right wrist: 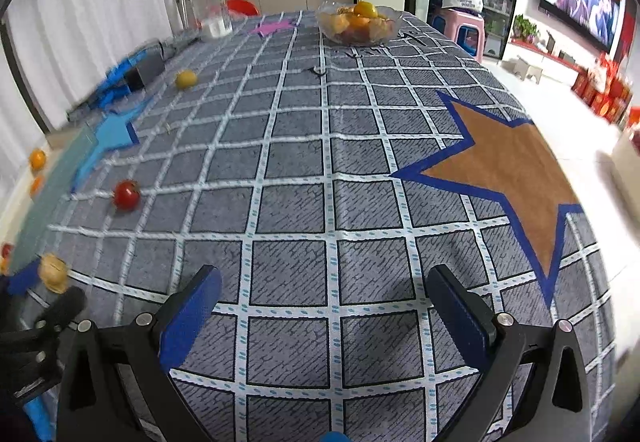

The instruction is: Organize fruits

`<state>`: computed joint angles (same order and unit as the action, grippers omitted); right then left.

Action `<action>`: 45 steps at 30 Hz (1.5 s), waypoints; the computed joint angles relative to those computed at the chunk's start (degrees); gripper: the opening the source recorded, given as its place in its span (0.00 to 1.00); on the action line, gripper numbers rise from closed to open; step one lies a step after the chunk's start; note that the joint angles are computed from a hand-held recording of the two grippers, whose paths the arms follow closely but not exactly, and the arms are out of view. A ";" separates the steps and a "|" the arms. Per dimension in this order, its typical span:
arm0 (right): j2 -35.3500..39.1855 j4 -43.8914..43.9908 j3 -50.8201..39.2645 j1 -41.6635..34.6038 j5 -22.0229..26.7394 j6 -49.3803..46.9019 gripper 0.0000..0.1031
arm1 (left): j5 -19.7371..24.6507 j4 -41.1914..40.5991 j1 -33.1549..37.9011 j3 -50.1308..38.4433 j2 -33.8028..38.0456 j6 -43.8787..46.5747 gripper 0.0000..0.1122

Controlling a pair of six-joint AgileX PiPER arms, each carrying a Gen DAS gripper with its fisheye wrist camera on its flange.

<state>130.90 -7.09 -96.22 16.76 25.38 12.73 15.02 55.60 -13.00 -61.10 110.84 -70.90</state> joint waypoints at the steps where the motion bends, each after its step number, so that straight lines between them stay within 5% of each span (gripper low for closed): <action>1: 0.07 -1.97 -0.11 0.47 0.27 1.69 1.00 | -0.26 -2.35 0.15 -0.30 0.15 2.76 0.84; 3: 0.05 -1.33 0.00 0.31 0.13 1.27 1.00 | 0.03 -9.04 0.55 -1.61 1.00 9.55 0.91; 45: 0.10 -1.42 -0.19 0.32 0.31 1.37 1.00 | -0.13 -7.73 0.54 -1.15 0.83 8.14 0.91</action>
